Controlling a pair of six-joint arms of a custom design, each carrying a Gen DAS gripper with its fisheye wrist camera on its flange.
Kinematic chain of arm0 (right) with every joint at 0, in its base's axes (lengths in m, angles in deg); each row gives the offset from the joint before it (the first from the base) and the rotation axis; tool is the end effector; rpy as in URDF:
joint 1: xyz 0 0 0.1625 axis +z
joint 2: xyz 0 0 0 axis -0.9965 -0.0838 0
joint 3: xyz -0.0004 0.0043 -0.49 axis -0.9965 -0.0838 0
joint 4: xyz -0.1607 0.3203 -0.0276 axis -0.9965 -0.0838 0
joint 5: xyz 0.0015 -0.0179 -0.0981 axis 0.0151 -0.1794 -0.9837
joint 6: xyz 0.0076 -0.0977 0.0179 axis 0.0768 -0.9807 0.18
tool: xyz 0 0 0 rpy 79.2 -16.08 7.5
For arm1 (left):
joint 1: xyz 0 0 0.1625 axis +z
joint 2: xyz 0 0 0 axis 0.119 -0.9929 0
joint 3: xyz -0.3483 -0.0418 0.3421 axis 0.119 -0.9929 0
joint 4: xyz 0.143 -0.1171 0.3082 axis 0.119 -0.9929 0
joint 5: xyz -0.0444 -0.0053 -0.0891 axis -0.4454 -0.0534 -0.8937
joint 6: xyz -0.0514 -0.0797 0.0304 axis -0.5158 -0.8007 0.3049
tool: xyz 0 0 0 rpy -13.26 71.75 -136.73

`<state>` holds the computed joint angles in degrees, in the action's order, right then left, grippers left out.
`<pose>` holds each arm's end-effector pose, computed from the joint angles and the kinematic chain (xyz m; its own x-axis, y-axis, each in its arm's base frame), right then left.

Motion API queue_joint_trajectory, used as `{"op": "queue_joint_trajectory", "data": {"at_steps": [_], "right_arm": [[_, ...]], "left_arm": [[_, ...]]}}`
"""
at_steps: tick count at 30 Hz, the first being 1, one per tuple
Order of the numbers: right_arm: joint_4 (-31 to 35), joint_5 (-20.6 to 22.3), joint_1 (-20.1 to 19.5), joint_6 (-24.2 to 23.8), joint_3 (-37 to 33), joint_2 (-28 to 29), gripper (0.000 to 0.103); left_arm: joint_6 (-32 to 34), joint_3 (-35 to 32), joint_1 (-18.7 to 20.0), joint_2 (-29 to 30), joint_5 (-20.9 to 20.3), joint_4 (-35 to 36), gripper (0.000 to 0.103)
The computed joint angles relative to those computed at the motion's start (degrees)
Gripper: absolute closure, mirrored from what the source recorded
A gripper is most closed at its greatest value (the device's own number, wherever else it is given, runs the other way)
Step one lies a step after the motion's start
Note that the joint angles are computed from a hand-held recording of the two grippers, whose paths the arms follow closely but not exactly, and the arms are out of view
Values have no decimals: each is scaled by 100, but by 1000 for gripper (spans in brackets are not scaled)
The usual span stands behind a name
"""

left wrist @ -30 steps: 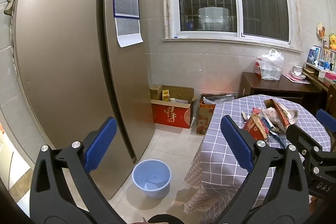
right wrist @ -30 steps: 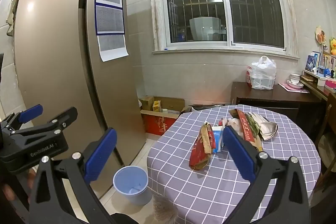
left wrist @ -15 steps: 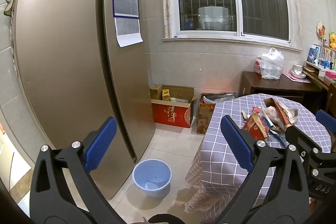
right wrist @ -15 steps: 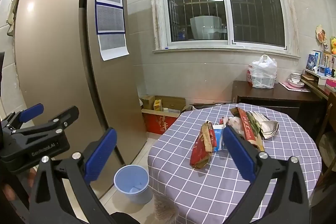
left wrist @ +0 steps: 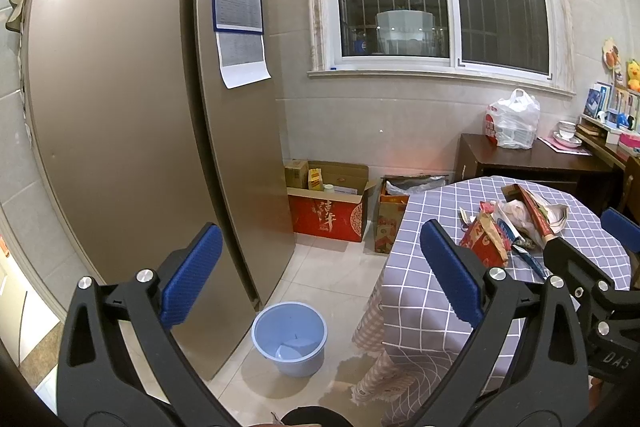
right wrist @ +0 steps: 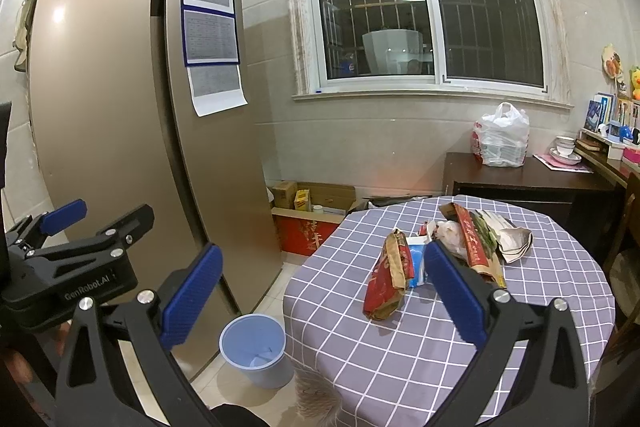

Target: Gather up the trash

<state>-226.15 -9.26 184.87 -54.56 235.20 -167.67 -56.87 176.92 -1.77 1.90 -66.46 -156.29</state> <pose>0.1731 -0.3136 0.3572 -0.7272 -0.3494 0.5908 -0.6863 0.3851 -0.6170 -0.4421 -0.2646 0.0850 -0.6278 -0.3197 -0.7097 0.6134 0.3583 -0.7039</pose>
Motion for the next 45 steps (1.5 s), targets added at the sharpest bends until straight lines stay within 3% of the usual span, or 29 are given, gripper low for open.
{"op": "queue_joint_trajectory", "data": {"at_steps": [31,38,45], "right_arm": [[237,15,-81,86,-131,-58,4],[588,119,-339,137,-253,-141,4],[723,158,-830,98,-411,-121,4]], "left_arm": [[243,12,90,43,-47,-207,6],[711,6,274,68,-55,-638,6],[1627,15,626,229,-54,-1631,6]]}}
